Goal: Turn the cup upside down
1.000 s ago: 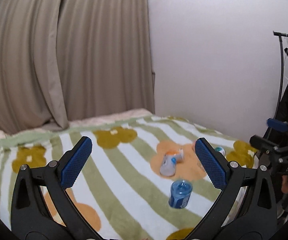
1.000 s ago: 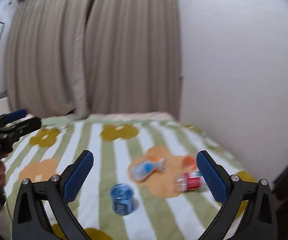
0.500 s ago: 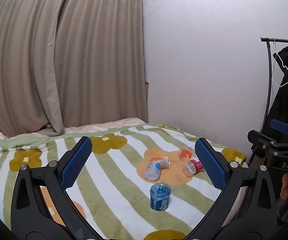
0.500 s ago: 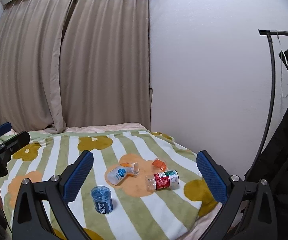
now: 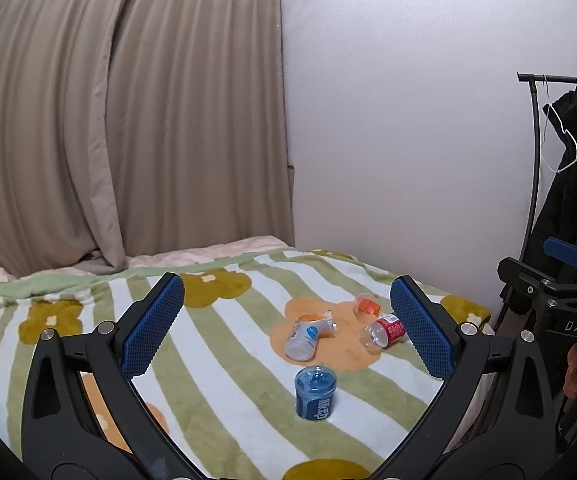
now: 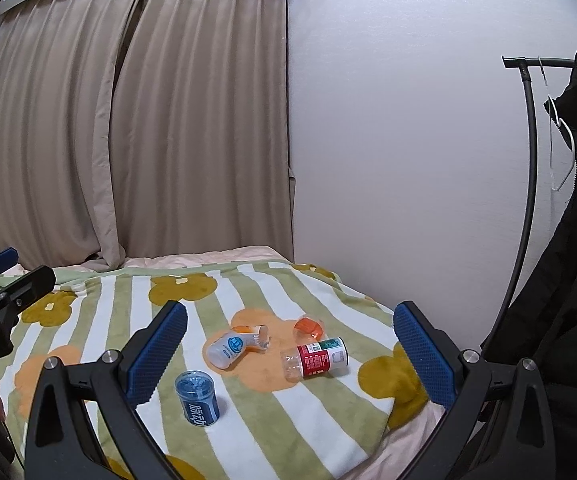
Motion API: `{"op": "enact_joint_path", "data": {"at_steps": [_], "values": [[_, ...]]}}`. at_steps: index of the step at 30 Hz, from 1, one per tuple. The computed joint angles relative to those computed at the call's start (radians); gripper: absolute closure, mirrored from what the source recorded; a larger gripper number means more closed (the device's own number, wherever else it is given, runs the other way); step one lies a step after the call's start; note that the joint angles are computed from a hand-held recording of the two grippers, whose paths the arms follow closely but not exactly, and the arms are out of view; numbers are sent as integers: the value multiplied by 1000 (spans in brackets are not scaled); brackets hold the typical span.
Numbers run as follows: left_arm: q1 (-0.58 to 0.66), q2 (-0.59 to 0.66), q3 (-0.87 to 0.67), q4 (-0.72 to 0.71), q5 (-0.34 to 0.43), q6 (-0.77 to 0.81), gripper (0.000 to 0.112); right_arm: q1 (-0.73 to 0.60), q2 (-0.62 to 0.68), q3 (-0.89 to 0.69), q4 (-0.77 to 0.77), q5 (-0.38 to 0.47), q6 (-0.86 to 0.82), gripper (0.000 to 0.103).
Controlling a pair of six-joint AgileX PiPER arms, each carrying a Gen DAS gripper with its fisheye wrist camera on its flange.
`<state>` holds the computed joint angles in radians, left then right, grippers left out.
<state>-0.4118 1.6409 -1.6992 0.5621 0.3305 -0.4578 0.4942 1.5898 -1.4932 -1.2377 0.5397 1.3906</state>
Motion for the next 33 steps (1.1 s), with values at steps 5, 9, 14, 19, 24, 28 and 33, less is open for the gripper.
{"op": "enact_joint_path", "data": {"at_steps": [5,9,14,19,24,28,33], "values": [[0,5,-8,-1,9,4,10,2,8,-12,29,11,-22,0],[3,7,-16,-28,14,28,10,2,12,-16,47,10,-38,0],[8,4,-15,-68,15,64,10,4,11,-10,46,14,-30,0],[15,3,-13,-105,11,97,10,2,12,-11,48,12,-35,0],[20,3,-16,-139,13,128,10,3,12,-11,45,14,-33,0],[19,3,-16,-134,13,123,10,1,13,-12,47,11,-34,0],[18,1,-12,-112,13,107,10,0,13,-12,52,10,-37,0]]}}
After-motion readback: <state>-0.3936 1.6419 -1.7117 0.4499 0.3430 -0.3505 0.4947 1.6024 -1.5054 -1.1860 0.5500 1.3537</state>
